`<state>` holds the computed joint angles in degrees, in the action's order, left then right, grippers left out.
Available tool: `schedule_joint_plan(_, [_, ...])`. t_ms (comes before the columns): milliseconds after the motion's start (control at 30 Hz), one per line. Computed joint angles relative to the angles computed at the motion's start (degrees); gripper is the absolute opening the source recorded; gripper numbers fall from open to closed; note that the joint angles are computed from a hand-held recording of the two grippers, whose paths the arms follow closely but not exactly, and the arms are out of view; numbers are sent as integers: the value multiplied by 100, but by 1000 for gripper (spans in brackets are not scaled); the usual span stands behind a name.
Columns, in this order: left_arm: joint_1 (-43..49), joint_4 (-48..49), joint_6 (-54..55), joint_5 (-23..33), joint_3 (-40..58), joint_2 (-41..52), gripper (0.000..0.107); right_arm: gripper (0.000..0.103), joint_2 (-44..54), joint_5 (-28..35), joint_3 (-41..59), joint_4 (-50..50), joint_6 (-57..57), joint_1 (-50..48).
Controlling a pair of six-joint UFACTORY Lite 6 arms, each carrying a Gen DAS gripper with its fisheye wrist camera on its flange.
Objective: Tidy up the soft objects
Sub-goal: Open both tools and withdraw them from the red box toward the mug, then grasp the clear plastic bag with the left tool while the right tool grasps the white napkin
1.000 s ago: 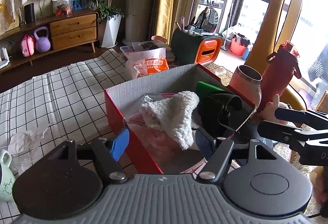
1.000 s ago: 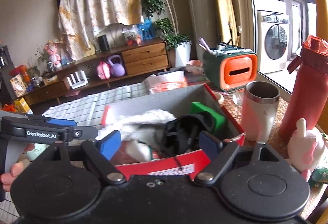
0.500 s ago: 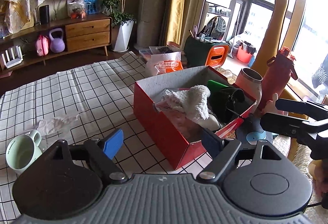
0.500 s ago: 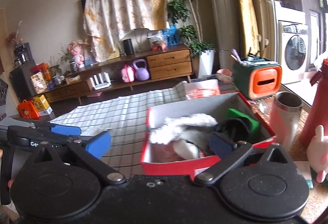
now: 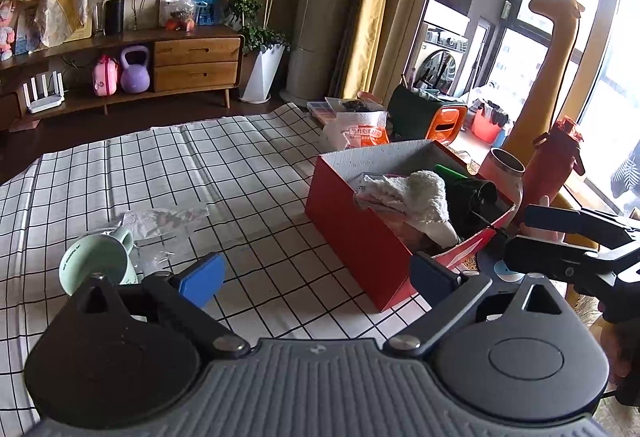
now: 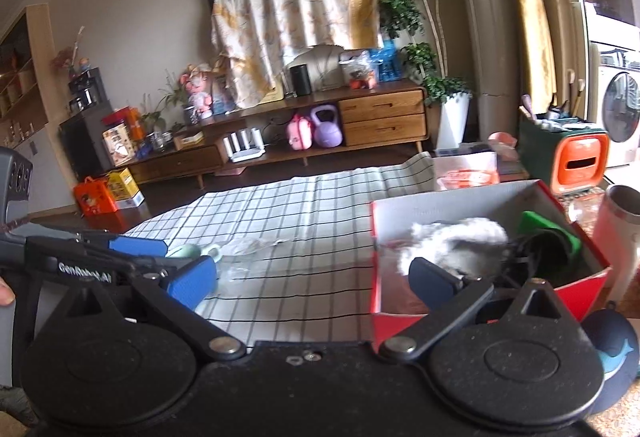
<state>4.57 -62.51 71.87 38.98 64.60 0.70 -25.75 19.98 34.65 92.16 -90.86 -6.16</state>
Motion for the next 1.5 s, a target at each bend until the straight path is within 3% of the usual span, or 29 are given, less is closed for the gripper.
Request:
schedule_joint_plan(367, [1438, -320, 649, 538, 546, 623, 103, 102, 810, -608, 483, 935, -710, 1156])
schedule_joint_plan(633, [1892, -1141, 1713, 291, 79, 605, 103, 102, 1834, -922, 1413, 1324, -1097, 1589])
schedule_joint_plan(867, [1575, -2351, 2900, -80, -820, 451, 103, 101, 3156, -1058, 2719, -56, 79, 1702])
schedule_joint_plan(1033, [1038, -3701, 3981, -653, -1328, 453, 103, 100, 4117, -841, 3797, -2186, 1900, 1725])
schedule_joint_plan(1167, [489, -4856, 5161, -1031, -1473, 696, 103, 99, 5054, -381, 4907, -3485, 2734, 1699])
schedule_joint_plan(1267, [91, -6304, 6450, -1306, -1483, 988, 103, 95, 5778, 1, 5807, -4179, 3075, 1710])
schedule_joint_plan(1500, [-622, -8688, 8473, -1717, -697, 2159, 102, 84, 7544, 816, 8138, -5352, 3603, 1789])
